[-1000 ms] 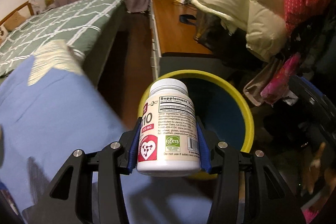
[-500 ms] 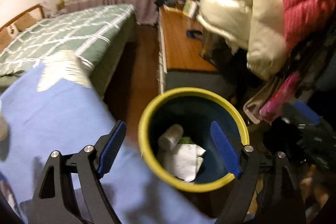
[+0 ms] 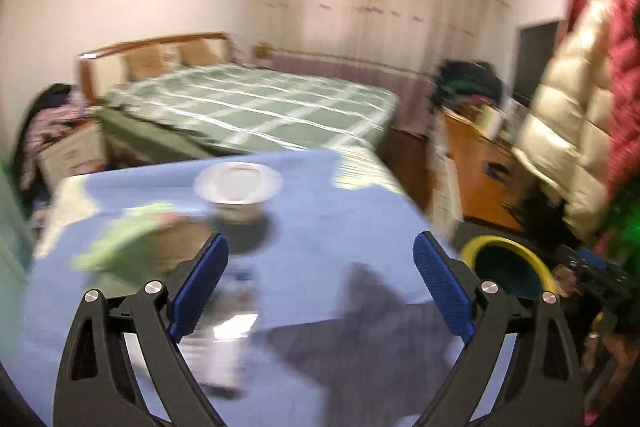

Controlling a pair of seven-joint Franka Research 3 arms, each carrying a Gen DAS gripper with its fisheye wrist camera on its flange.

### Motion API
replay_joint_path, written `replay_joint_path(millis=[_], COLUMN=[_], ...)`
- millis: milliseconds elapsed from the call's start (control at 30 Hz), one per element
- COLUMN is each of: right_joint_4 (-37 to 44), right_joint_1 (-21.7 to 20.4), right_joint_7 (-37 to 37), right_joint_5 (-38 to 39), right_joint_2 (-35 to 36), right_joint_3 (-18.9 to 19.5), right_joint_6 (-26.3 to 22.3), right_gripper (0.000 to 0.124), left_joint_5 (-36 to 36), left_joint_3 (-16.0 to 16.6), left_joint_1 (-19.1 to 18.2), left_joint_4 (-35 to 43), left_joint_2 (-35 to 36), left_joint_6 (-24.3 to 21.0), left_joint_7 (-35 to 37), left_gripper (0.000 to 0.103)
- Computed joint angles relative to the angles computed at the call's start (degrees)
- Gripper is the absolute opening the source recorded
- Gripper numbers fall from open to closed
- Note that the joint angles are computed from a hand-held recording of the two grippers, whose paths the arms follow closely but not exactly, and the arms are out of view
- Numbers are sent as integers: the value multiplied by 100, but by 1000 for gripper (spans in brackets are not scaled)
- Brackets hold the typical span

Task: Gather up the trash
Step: 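Return the left tool to the table while the right tool reaches the green plastic bag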

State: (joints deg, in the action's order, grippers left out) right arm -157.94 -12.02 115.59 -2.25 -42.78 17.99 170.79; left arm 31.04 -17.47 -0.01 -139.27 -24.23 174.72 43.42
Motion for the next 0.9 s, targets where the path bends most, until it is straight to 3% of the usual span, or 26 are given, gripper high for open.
replay_joint_path(millis=[200,467,633,733,900], right_joint_4=[522,1365,1999,2406,3187], right_joint_1=[288,650,1341,1950,2724], right_joint_7=[76,217,62,-188,-676], right_joint_5=[-102,-444,-581,-574,-689], right_joint_2=[582,1486,2249,2750,3536], right_joint_3=[371,844,696,426,133], right_joint_6=[85,269,271,225,23], right_gripper=[69,69,69,69,69], left_joint_5=[359,786,868,853,1008], left_joint_3=[-49,-604,-757,-633,-1032], left_joint_1=[1303,3446,4096,4061,4353], left_joint_4=[-904,-1531,-1686,-1715,-1597], left_joint_2=[-1095,-1684,-1824,-1749,-1768], left_joint_6=[-10,314,259,270,201], left_joint_7=[-596,-1320,-1526,-1537,-1830], left_gripper=[92,93,93,93,93])
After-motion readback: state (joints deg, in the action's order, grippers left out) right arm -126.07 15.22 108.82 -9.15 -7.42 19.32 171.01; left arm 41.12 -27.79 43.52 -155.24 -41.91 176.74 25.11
